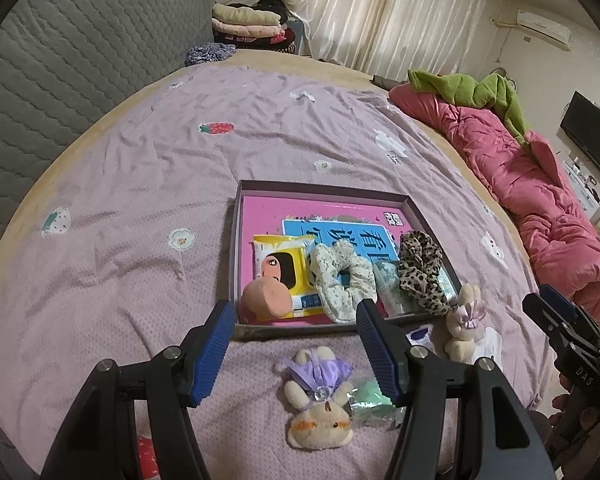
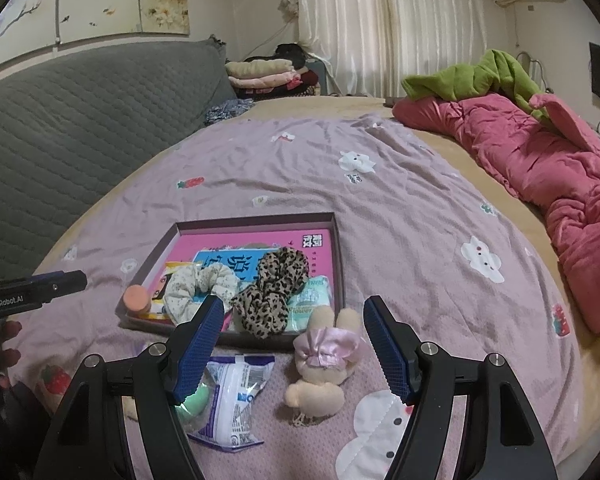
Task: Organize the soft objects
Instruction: 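Open both grippers and move them back toward the plush bunnies beside the tray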
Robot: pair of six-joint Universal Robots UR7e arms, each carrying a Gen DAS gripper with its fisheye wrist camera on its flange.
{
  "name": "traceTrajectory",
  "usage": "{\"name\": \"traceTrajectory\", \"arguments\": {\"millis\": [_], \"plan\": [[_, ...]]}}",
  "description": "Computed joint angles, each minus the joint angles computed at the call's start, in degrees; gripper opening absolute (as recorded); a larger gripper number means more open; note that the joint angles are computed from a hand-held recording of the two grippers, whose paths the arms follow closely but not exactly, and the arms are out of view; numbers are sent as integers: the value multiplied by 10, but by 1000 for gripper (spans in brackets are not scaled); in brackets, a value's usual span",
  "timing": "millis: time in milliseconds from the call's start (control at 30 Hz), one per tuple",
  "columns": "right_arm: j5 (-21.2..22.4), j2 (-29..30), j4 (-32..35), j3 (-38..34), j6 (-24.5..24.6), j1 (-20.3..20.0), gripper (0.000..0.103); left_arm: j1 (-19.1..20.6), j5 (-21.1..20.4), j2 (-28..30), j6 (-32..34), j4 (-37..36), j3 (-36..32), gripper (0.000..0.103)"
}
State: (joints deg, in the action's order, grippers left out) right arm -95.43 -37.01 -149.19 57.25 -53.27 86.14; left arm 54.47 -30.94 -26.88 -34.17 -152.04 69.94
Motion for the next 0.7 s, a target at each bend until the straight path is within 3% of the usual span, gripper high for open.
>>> {"name": "traceTrajectory", "arguments": {"millis": [700], "plan": [[-4,-28,-3,47,-15,-14,74,-3,-36,-9,-63,52,56,63]]}}
